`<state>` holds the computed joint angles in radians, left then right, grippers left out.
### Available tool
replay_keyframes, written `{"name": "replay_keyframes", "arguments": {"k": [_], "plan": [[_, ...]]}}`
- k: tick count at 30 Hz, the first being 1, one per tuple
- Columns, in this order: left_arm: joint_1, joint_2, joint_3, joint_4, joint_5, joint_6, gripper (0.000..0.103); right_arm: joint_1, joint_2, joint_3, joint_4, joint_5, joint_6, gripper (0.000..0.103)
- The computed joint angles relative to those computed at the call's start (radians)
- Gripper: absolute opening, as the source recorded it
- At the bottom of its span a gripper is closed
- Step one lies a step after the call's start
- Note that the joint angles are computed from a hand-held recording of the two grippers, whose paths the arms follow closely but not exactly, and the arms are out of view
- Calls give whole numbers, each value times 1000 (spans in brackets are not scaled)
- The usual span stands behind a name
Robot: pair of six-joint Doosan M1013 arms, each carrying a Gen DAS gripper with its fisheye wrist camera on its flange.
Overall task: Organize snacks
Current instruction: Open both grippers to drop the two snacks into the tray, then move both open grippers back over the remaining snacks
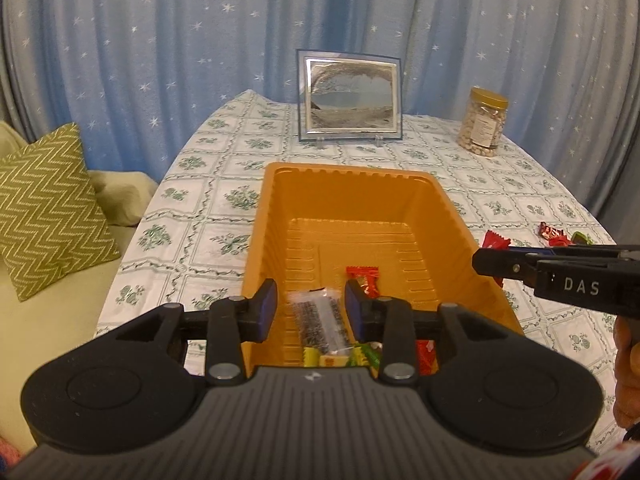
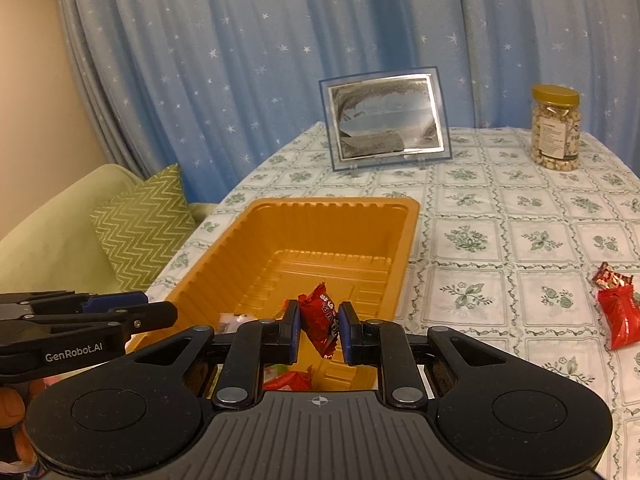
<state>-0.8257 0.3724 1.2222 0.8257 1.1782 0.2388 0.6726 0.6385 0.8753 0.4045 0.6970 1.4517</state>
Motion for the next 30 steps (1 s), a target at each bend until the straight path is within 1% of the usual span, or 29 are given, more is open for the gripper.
{"name": "replay_keyframes", "arguments": {"k": [5,6,7,8,9,10,16,23,28,30], "plan": [[-2,-7,10,4,3,-20,33,5,4,-5,34,10,-51,20],[-3,-8,11,5,5,-24,34,5,6,-8,40,17,-57,25],[-4,-10,13,7,6,-27,34,6,7,-9,31,18,-47,38],[-4,-10,14,7,6,-29,34,6,6,-5,26,11,-38,48],[-5,-11,15,8,7,-31,35,5,1,4,31,-4,-34,63],[-6,-12,16,10,9,-36,35,3,-4,14,43,-20,-34,65],[-15,-17,16,16,19,-60,39,-2,-26,45,9,-41,11,65],[-36,-14,-10,22,45,-74,43,-2,-80,118,-29,-92,47,65],[-58,-6,-40,26,68,-73,50,-1,-134,188,-88,-134,115,65],[-67,-1,-53,29,73,-73,55,-3,-155,213,-118,-141,155,65]]}}
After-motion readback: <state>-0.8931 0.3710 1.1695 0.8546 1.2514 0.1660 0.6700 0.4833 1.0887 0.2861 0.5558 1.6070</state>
